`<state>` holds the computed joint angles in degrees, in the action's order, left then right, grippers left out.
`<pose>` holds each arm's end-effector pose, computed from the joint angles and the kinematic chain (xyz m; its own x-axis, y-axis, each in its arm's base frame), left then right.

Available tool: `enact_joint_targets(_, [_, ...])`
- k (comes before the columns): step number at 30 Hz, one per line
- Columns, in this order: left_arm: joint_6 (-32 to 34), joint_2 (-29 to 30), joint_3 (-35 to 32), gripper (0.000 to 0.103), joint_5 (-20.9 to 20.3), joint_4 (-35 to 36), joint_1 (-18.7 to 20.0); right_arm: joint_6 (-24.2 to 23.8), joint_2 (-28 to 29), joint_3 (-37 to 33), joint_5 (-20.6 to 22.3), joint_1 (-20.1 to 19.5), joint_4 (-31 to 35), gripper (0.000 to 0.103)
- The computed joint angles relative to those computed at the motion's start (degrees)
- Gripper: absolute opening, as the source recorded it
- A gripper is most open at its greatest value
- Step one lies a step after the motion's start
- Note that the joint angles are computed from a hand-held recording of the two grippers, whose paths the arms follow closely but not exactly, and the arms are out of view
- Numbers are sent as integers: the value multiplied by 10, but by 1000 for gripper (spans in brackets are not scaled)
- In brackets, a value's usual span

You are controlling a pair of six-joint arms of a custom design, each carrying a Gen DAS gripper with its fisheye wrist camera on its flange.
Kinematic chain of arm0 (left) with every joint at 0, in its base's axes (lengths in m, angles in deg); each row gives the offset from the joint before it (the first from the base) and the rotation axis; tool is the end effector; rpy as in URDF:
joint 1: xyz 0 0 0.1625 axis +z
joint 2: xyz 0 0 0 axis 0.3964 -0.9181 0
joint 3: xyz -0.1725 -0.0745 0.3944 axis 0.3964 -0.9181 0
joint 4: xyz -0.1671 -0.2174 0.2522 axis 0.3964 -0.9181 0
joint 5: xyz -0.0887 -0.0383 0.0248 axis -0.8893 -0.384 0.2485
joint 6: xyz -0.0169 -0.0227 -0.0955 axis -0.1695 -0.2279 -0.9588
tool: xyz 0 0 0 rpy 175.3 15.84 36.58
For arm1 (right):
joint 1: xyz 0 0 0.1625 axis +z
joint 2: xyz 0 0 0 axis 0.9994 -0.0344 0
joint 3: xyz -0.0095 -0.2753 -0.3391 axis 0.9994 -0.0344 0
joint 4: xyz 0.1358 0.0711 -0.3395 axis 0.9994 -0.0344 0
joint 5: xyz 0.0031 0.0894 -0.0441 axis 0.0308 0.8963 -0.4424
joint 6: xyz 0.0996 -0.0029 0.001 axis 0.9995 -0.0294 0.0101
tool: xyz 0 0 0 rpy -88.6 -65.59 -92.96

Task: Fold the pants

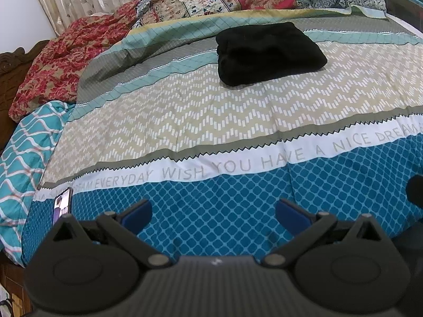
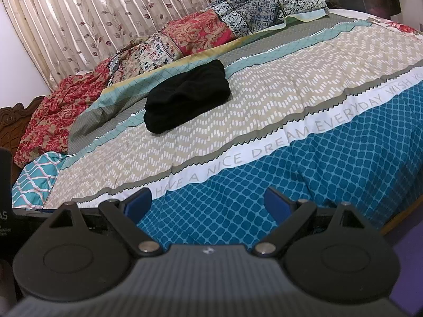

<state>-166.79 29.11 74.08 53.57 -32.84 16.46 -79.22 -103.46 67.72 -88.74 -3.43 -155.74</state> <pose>-0.2914 -0.5307 0.0158 -0.4282 -0.3532 -0.8318 0.2602 0.8333 -0.4878 0.0827 -0.5526 0.1718 -0.9105 -0.2994 0.2851 -0.4108 0.7334 -0.5416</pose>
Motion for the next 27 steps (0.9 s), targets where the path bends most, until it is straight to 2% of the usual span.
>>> enact_joint_targets(27, [13,2,2,103,0,-14,1,-2,2,0,0,-1,-3,94])
